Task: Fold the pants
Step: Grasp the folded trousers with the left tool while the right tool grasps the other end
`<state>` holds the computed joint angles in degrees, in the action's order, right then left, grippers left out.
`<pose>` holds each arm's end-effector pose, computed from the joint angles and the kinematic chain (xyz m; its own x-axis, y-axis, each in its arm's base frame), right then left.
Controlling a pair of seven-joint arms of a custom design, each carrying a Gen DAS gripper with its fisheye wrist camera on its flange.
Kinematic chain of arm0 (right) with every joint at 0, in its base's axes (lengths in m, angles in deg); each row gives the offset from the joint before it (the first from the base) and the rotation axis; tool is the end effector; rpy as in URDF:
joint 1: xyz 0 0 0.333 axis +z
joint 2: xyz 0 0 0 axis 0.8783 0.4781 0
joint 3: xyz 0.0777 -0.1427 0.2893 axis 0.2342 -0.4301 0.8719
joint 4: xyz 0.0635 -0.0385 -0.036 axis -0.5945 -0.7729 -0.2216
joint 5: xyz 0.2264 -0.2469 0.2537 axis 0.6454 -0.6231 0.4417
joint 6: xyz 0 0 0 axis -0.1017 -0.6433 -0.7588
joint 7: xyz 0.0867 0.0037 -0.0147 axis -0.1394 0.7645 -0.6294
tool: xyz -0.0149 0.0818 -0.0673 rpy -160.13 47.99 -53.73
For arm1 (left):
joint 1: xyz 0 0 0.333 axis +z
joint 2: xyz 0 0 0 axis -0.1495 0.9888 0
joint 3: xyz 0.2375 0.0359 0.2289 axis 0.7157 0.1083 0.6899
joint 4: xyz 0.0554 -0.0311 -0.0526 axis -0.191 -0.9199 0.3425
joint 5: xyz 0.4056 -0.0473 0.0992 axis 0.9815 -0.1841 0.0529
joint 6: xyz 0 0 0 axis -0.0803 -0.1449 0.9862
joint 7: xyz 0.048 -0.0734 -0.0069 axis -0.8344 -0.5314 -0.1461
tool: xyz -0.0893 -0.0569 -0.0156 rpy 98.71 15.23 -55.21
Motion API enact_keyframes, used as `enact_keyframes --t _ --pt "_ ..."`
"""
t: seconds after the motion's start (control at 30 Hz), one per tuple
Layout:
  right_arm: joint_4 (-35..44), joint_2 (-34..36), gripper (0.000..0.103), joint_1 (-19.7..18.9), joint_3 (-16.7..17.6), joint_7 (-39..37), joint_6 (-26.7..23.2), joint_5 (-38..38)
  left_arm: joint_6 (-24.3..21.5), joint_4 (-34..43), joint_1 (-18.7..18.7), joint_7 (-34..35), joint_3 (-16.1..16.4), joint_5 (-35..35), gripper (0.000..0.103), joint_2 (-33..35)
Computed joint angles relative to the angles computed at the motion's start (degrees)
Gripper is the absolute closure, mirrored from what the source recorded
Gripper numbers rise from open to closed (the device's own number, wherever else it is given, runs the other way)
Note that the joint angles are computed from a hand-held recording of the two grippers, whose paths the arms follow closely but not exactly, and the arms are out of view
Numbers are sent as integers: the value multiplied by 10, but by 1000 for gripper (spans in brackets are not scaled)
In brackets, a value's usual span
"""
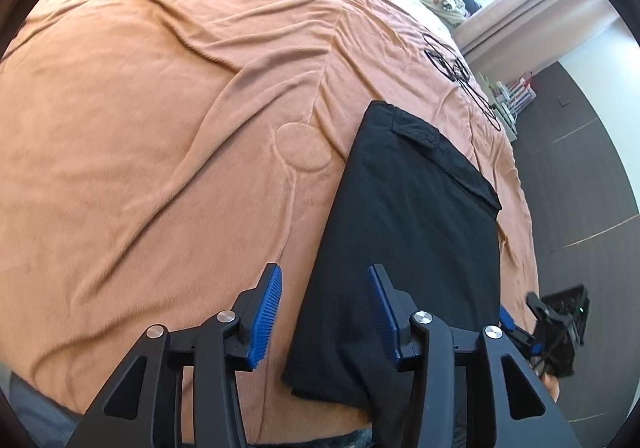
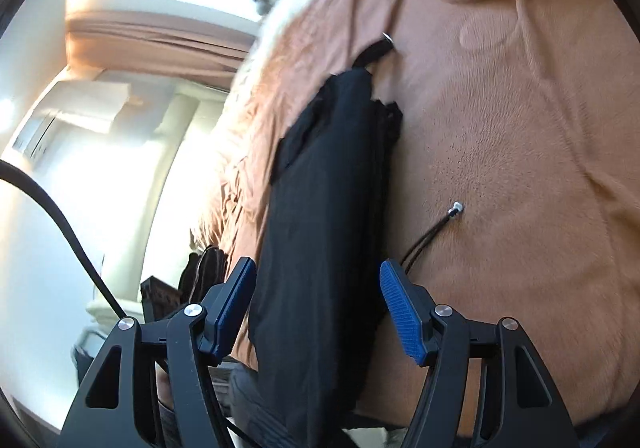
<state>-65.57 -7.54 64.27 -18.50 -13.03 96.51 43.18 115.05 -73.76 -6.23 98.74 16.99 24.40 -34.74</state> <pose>0.6829 0.1544 0.3770 0.1208 -0.4028 -0.9073 -0.9318 0.2690 -0.2435 0.6384 -0.0697 0.3871 0.2844 -0.8158 0.5036 -0.8255 -0.4755 -0.3041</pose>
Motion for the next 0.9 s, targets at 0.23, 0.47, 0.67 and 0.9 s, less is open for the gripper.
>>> enact_keyframes --t 0.23,0.47,0.67,0.9 --pt "84 57 40 13 9 89 6 -85 -14 58 12 29 -9 1 56 44" --pt "139 95 42 8 33 141 22 -158 -42 125 29 64 -27 -5 56 96" --pt "139 107 52 -13 57 120 7 -136 -69 192 37 81 -37 1 56 156" --pt "220 171 59 -10 60 145 -20 -166 -93 259 50 86 -53 13 56 215"
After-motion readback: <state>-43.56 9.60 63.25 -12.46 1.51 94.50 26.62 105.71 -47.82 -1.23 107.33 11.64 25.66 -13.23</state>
